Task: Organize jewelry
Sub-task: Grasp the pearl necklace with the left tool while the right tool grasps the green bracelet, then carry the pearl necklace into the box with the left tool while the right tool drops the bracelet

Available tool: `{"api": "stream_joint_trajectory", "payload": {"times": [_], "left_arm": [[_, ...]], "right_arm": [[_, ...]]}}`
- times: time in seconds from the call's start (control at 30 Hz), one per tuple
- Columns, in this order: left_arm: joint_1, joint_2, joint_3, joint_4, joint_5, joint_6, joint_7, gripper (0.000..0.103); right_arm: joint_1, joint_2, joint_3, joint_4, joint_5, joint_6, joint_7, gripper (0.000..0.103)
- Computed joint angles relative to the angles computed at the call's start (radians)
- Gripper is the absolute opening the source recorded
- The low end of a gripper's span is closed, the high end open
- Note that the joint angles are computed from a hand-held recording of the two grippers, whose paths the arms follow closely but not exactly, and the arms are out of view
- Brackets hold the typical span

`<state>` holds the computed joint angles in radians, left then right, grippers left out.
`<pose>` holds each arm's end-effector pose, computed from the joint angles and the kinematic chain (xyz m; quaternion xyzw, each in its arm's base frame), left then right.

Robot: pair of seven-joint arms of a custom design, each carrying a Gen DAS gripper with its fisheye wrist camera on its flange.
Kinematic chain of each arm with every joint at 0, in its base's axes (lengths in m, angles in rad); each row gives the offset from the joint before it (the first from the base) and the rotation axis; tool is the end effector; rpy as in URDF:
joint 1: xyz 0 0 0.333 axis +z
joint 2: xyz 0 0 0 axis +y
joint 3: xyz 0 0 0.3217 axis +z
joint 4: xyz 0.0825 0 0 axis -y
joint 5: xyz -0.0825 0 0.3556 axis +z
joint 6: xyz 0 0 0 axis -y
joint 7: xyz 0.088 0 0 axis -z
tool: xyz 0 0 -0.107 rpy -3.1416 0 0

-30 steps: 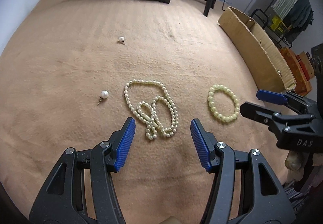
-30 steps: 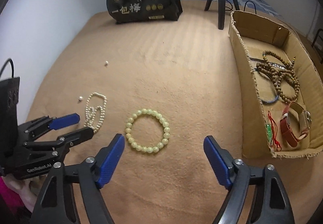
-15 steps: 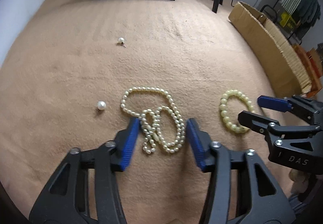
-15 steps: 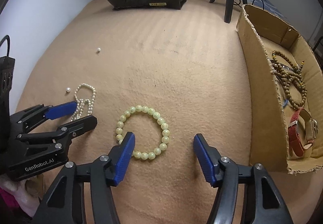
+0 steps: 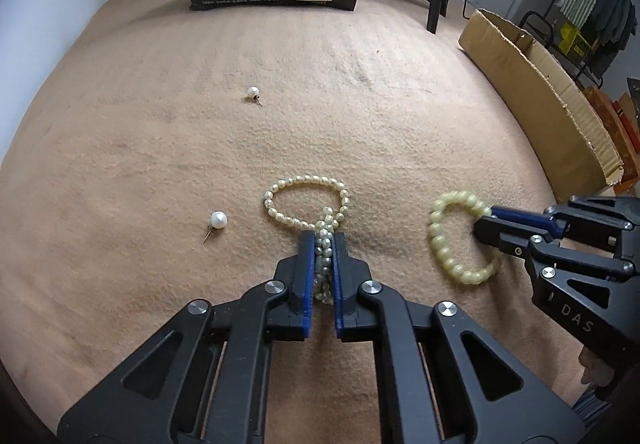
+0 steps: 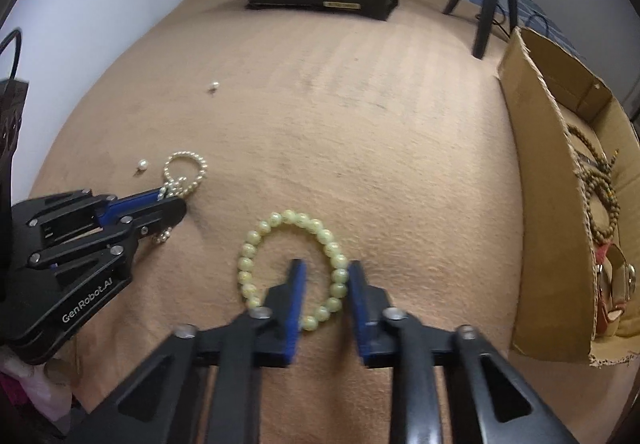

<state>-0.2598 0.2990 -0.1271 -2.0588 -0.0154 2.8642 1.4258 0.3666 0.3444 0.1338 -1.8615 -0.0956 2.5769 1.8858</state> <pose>0.5688 -0.2255 0.3730 -0.6076 0.7530 -0.2289 0.1064 0.5663 0.3025 0.3974 -0.7729 0.6065 -0.0792 0.1690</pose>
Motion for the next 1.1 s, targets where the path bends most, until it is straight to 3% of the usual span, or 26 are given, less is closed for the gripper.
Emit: {"api": "stream_joint_trajectory", "payload": {"times": [0.4,0.6,1.1], "left_arm": [[0.045,-0.08,-0.037,-0.051,-0.092,0.038,0.056,0.005],[0.093,-0.13,-0.092,-0.051,-0.247,0.046,0.156,0.005],[0.064,-0.183,-0.119,0.019,-0.422,0.052,0.281,0.005]], "right_arm": [[0.015,-0.072,-0.003,-0.045,-0.031,0.098,0.01,0.005],[0.018,-0.117,-0.012,-0.068,-0.059,0.145,0.044,0.005],[-0.034,-0.263,-0.051,-0.154,-0.109,0.262,0.143,0.005]]}}
